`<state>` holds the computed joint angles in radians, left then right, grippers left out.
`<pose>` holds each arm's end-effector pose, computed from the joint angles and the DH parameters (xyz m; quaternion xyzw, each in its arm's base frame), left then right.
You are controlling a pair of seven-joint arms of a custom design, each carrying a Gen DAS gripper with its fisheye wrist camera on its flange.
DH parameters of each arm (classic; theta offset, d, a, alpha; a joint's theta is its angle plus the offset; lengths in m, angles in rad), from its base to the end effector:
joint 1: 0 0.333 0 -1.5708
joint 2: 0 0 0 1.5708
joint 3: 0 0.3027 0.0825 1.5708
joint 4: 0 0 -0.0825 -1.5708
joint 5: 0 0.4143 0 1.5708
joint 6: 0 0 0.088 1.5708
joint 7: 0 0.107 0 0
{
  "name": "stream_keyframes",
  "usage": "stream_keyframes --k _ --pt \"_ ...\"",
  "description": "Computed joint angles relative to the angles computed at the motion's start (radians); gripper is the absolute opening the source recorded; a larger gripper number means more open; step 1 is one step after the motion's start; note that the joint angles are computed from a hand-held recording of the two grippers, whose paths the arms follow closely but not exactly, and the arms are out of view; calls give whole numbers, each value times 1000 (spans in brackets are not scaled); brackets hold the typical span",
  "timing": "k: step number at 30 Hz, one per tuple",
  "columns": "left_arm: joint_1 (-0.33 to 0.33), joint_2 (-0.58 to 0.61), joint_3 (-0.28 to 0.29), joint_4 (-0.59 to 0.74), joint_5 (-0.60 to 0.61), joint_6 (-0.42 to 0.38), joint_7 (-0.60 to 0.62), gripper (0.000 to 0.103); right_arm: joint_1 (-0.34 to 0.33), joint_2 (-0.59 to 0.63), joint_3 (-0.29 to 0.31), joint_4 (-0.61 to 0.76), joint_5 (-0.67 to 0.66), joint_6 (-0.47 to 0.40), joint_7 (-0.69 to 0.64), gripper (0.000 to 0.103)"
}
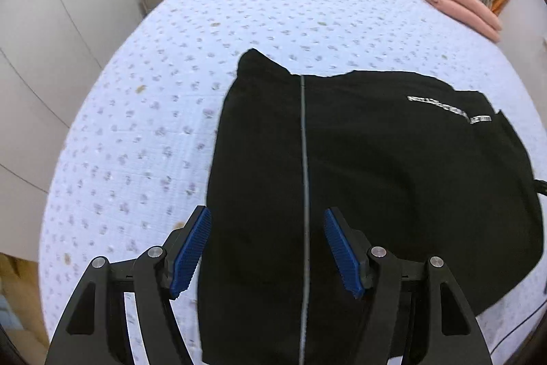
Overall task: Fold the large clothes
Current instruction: 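Grasp the folded jacket end with both grippers and lift it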
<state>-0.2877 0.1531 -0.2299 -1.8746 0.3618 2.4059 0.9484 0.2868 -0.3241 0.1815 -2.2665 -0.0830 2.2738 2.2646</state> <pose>0.5748 -0.3181 0.4467 -0.6503 0.7248 -0.1569 0.1647 0.4599 0.2356 0.4975 -0.6302 0.7567 -0.0961 0.1449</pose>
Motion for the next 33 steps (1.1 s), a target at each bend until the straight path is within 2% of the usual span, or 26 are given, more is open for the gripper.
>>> stream_keyframes --k 5,9,12,15,17,18,19,22,24,29,33 --pt "-1 12 1 12 1 -9 -1 70 -4 2 -16 -11 36 9 -12 65" --pt "-4 14 -1 6 -8 -5 -4 70 -2 -5 -48 -43 125 67 -42 66" --pt "3 36 1 18 -25 0 12 70 -5 -4 -62 -64 181 99 -70 74" --pt "50 60 -9 20 -172 44 103 74 -1 1 -85 -83 257 130 -121 79" --pt "104 84 -36 25 -357 74 229 77 3 3 -99 -90 314 143 -160 82" --pt "148 107 -69 39 -488 74 337 78 4 8 -106 -92 342 146 -180 84" --pt "157 123 -72 51 -548 67 389 80 5 18 -116 -90 377 146 -200 86" --pt "174 151 -76 67 -637 75 460 84 13 49 -150 -82 508 164 -290 87" --pt "199 170 -88 81 -724 63 506 84 11 71 -158 -67 558 156 -345 87" --pt "230 186 -86 102 -825 20 579 84 1 68 -169 -67 667 131 -478 87" --pt "256 227 -91 132 -905 -41 632 86 -3 67 -177 -93 750 120 -542 96"
